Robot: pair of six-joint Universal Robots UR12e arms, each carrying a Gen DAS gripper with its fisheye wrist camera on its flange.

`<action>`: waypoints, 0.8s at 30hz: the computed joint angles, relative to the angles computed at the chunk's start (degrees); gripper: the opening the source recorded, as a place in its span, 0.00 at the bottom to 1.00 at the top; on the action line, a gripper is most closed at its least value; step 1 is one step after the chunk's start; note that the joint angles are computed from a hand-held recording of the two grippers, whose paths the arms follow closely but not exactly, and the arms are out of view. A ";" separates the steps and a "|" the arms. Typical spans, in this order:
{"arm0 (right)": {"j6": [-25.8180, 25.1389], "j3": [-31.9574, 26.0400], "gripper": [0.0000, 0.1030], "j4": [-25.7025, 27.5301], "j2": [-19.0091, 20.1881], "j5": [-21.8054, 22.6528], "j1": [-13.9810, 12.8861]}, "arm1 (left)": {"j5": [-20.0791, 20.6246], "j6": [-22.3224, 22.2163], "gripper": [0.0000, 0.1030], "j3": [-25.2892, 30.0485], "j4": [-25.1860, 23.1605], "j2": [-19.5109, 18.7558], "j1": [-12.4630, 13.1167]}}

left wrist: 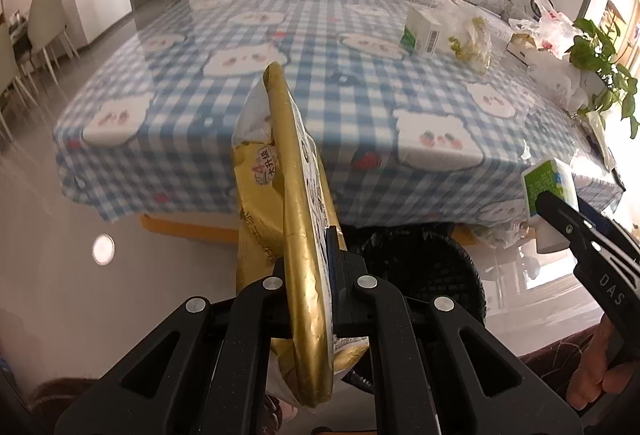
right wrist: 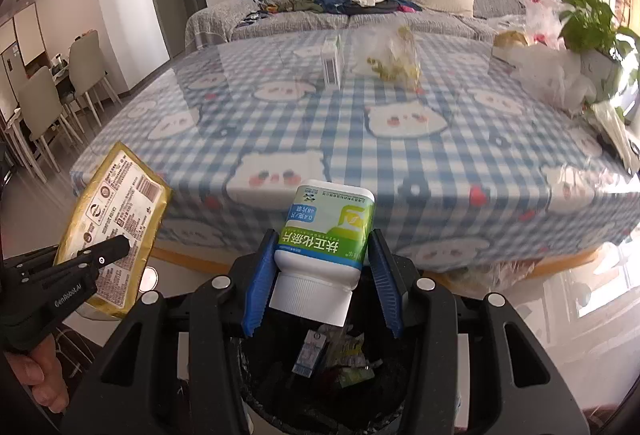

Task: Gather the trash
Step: 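Carry the gold snack bag and white bottle over the trash bin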

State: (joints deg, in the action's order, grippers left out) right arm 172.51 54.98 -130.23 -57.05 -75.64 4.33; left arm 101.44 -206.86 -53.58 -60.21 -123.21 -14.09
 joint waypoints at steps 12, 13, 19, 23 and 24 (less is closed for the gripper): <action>-0.11 5.03 0.43 -0.27 -0.81 -3.22 1.24 | -1.34 -0.19 0.05 -6.44 2.65 1.69 -0.08; -0.17 5.28 0.43 -0.27 -0.77 -3.43 1.30 | -1.20 -0.14 0.05 -6.78 2.83 1.72 -0.11; -1.38 5.37 0.43 1.31 -0.11 -3.74 1.73 | -0.88 -0.61 0.05 -8.36 3.05 1.76 0.17; -1.00 5.13 0.43 2.42 0.39 -3.54 1.74 | -1.25 -0.89 0.05 -8.72 2.91 1.54 0.35; -1.05 4.92 0.43 2.61 0.58 -3.75 1.77 | -1.34 -0.88 0.05 -8.71 2.73 1.48 0.37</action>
